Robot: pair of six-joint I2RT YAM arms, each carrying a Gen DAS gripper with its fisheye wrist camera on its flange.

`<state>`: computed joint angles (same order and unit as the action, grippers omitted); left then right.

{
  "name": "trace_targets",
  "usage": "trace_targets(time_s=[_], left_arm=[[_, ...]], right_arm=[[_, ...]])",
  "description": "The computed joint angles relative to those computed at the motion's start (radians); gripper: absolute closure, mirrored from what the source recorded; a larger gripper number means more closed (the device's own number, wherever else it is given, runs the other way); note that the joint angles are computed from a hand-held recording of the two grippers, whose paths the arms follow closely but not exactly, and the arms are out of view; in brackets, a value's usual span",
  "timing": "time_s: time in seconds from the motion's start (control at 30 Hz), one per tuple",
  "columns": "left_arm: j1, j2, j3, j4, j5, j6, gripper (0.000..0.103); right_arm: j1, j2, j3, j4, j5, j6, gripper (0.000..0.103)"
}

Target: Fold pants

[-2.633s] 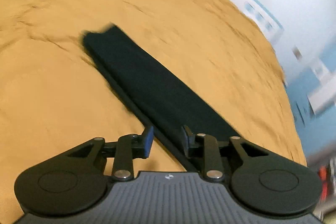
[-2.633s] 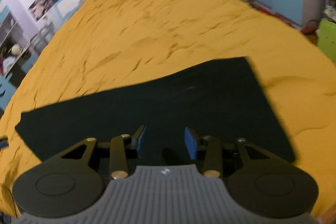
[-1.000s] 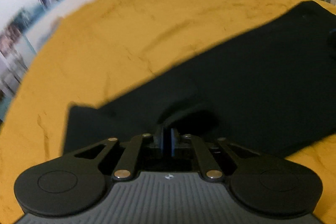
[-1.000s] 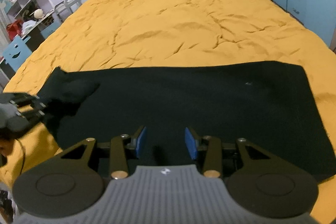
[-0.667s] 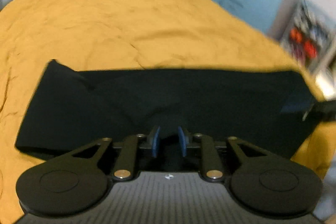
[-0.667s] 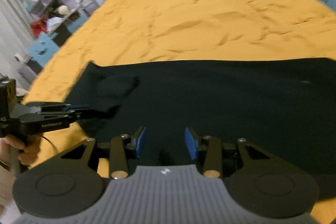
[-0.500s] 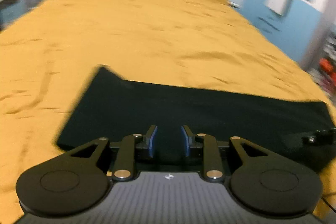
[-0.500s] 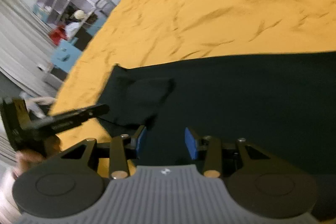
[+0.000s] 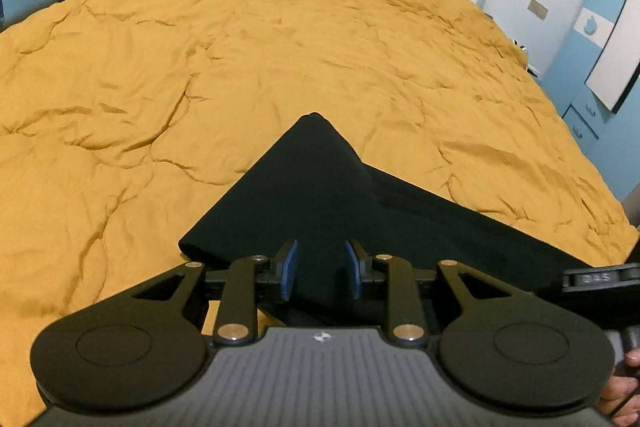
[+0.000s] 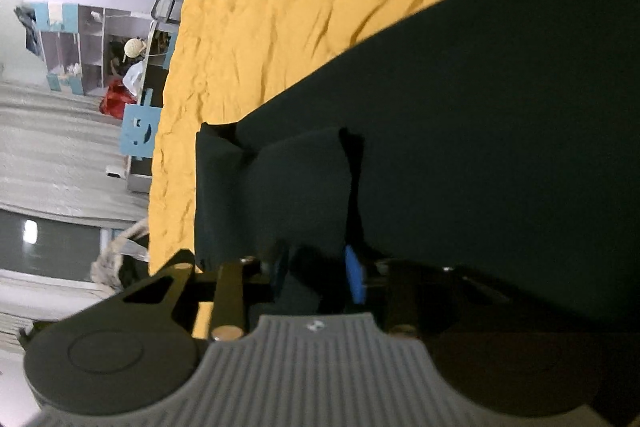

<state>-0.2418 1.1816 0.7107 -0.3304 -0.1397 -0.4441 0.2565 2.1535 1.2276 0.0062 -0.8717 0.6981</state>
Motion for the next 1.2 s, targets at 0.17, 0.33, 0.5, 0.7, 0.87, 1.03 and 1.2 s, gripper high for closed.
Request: trace_targets(time_s=[0.17, 0.33, 0.5, 0.7, 0.87, 1.03, 1.2], left_arm=[[0.013, -0.053, -0.020, -0.019, 0.000, -0.019, 0.071], [0.031, -0.138, -0.027, -0.063, 0.000, -0.065, 0.071], [-0.001, -0.221, -0.011, -0.115, -0.037, -0.095, 0.071], [-0.091, -0.248, 0.029, -0.134, -0.072, -0.121, 0.071], [-0.210, -0.190, 0.069, -0.102, -0.118, -0.126, 0.071], [-0.291, -0.059, 0.117, -0.034, -0.109, -0.121, 0.071], [-0.345, 0.078, 0.160, 0.010, -0.089, -0.104, 0.071]], right_arm=[[0.010, 0.026, 0.048, 0.018, -0.008, 0.043, 0.103], [0.007, -0.125, 0.022, 0.063, -0.024, 0.043, 0.103], [-0.037, -0.319, 0.113, -0.169, -0.004, -0.102, 0.103], [-0.167, -0.437, 0.274, -0.511, -0.022, -0.275, 0.103], [-0.360, -0.464, 0.424, -0.842, -0.060, -0.495, 0.103], [-0.585, -0.391, 0.591, -1.179, -0.079, -0.785, 0.103], [-0.780, -0.282, 0.675, -1.360, -0.057, -0.987, 0.103]])
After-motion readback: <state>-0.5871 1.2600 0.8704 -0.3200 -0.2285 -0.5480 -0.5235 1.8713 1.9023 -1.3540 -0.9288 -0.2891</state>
